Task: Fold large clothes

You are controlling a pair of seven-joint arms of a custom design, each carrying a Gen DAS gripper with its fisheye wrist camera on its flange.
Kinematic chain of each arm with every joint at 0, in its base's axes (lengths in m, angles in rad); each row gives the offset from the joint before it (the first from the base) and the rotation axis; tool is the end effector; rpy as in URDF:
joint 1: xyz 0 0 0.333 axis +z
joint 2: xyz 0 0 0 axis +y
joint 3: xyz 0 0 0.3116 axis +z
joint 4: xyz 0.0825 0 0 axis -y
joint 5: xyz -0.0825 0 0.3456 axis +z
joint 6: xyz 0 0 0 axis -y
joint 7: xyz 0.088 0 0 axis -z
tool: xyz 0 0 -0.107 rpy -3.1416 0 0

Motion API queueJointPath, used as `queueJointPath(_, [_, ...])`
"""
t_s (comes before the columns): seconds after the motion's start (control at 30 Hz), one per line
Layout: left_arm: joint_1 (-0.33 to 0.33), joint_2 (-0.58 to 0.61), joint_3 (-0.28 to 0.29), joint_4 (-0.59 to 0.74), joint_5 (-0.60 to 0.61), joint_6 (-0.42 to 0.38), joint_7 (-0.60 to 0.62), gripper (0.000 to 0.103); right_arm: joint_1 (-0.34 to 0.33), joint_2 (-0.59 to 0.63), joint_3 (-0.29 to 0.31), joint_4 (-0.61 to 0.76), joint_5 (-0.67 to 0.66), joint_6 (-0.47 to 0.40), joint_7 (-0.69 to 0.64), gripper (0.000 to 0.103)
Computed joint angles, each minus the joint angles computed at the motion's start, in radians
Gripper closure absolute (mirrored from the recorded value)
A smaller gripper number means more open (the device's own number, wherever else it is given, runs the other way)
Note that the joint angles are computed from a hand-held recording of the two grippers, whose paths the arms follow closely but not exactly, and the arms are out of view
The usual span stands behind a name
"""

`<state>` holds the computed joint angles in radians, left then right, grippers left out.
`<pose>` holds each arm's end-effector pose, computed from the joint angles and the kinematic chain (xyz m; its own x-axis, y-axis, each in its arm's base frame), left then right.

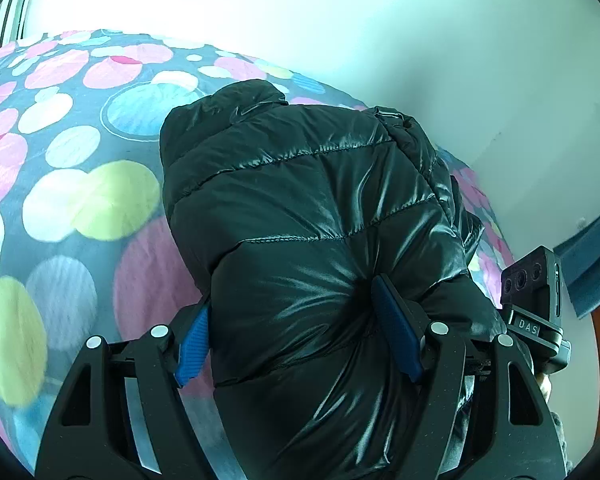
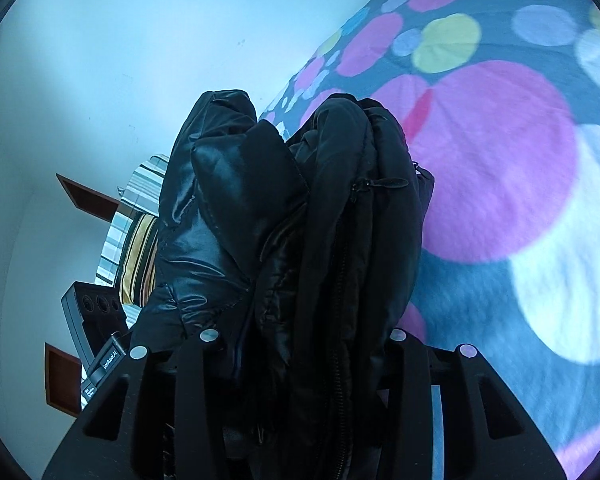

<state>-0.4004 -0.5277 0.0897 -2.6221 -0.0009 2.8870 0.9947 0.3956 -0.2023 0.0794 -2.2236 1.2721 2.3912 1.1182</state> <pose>0.3758 -0.1163 0.5291 0.1036 -0.8991 0.4254 -0.7405 -0.3552 -0.5706 0.4299 0.2327 0.5157 0.2078 -0.5489 -0.8096 -0.9544 0.0677 -0.2909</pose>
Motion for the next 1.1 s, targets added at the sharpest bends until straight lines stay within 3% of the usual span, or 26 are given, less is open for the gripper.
queueJointPath(0.17, [-0.026, 0.069, 0.067, 0.038, -0.041, 0.012, 0.08, 0.029, 0.015, 0.083, 0.026, 0.069, -0.006, 0.042, 0.029, 0.062])
queueJointPath(0.3, [-0.022, 0.112, 0.078, 0.058, -0.083, 0.016, 0.142, 0.029, 0.019, 0.121, 0.034, 0.09, 0.002, 0.064, 0.037, 0.062])
queueJointPath(0.63, [0.04, 0.15, 0.019, 0.055, -0.127, 0.022, 0.176, 0.029, 0.002, 0.168, 0.034, 0.083, 0.093, 0.043, -0.006, 0.062])
queueJointPath(1.1, [0.062, 0.145, -0.001, 0.047, -0.111, 0.027, 0.153, 0.028, 0.006, 0.182, 0.047, 0.111, 0.026, 0.073, 0.043, 0.059])
